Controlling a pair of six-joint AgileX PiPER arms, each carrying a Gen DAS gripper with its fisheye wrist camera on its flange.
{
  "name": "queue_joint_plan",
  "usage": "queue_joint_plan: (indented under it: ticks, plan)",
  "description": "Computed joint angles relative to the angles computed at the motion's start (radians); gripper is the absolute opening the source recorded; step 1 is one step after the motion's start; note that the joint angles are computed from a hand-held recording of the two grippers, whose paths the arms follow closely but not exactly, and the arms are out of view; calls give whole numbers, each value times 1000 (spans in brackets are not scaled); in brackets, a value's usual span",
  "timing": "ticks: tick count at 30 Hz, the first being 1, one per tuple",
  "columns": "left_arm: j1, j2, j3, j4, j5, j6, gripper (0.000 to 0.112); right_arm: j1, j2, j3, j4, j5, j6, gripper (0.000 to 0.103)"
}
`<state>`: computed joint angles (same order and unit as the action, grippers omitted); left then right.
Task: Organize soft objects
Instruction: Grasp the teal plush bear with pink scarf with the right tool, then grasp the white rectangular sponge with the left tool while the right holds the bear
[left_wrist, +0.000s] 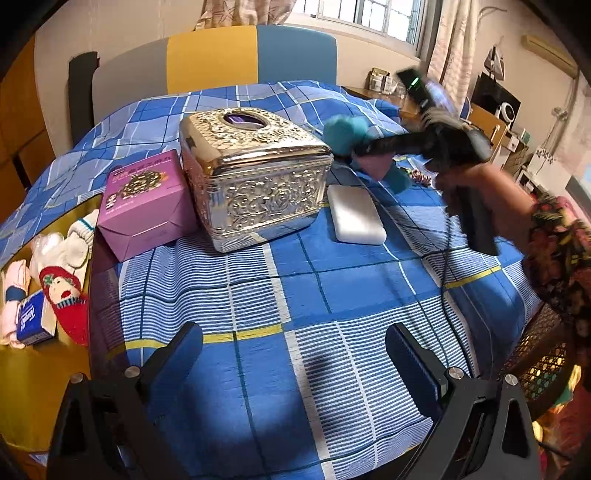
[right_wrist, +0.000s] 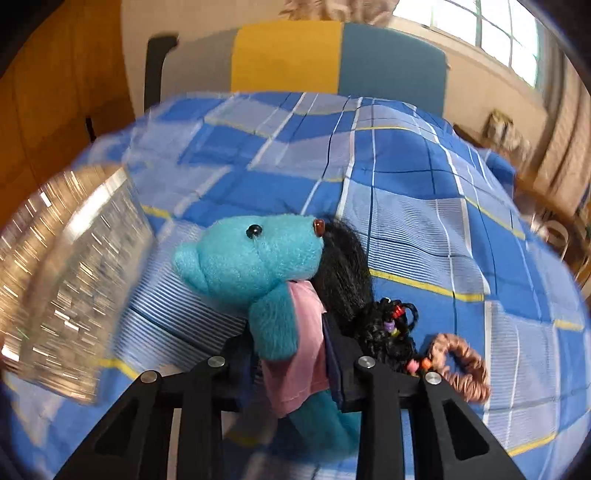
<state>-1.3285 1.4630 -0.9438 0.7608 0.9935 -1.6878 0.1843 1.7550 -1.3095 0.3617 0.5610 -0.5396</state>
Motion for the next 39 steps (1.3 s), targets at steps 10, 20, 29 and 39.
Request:
queue_joint_plan:
  ticks: [10,20,29,39]
  plan:
    - [133,137,-142,-32,-114,141,100,-196,-196,105,24,217,150,31]
    - [268,452,-518,-114,-83,402,99,-392,-174,160,151,234,227,31]
    - [292,631,-701,-136,-30,503,81,-416,-159,160,206,257,181,31]
    - [267,557,-612,-57,-153,412,88,-435,-166,172,245,263,156,31]
